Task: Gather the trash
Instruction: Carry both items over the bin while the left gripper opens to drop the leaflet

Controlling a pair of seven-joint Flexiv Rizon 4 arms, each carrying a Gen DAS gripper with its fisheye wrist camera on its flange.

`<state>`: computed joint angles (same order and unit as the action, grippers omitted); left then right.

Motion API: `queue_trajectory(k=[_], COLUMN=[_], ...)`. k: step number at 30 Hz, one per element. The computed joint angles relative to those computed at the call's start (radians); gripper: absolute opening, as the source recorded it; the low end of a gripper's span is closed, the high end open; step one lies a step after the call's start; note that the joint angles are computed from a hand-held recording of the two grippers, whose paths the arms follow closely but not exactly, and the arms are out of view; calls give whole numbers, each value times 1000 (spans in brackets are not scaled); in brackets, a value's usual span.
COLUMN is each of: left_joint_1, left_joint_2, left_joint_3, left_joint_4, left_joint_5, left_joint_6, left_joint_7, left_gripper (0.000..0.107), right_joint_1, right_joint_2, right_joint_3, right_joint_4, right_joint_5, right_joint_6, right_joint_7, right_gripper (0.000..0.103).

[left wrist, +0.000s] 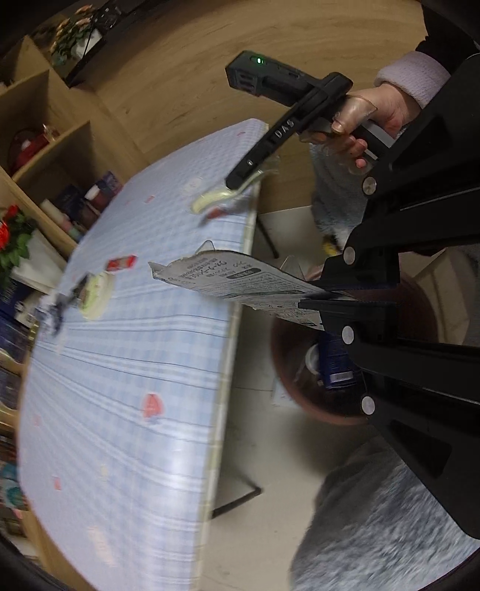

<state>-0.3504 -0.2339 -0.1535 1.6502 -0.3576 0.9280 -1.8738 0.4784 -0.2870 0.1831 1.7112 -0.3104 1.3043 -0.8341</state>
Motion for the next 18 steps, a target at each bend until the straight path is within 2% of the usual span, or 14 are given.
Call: queue_trajectory(k=[7,18], left_joint_1=[11,55], left_joint_2=[-22,-109], left_joint_3=[-14,-44], left_joint_4=[38,96], left_joint_5=[-81,-312], left_joint_6=[-63,-164], left_joint_7=[-11,-22], left_gripper=[4,4], right_joint_1=[-3,-3], right_joint_2=[-5,-36], right_joint_3=[24,43], right_joint_4=[-5,-48], right_joint_5=[21,82], right_joint_6=[-3,-44], right_joint_7=[-56,-148], right_gripper=[14,14])
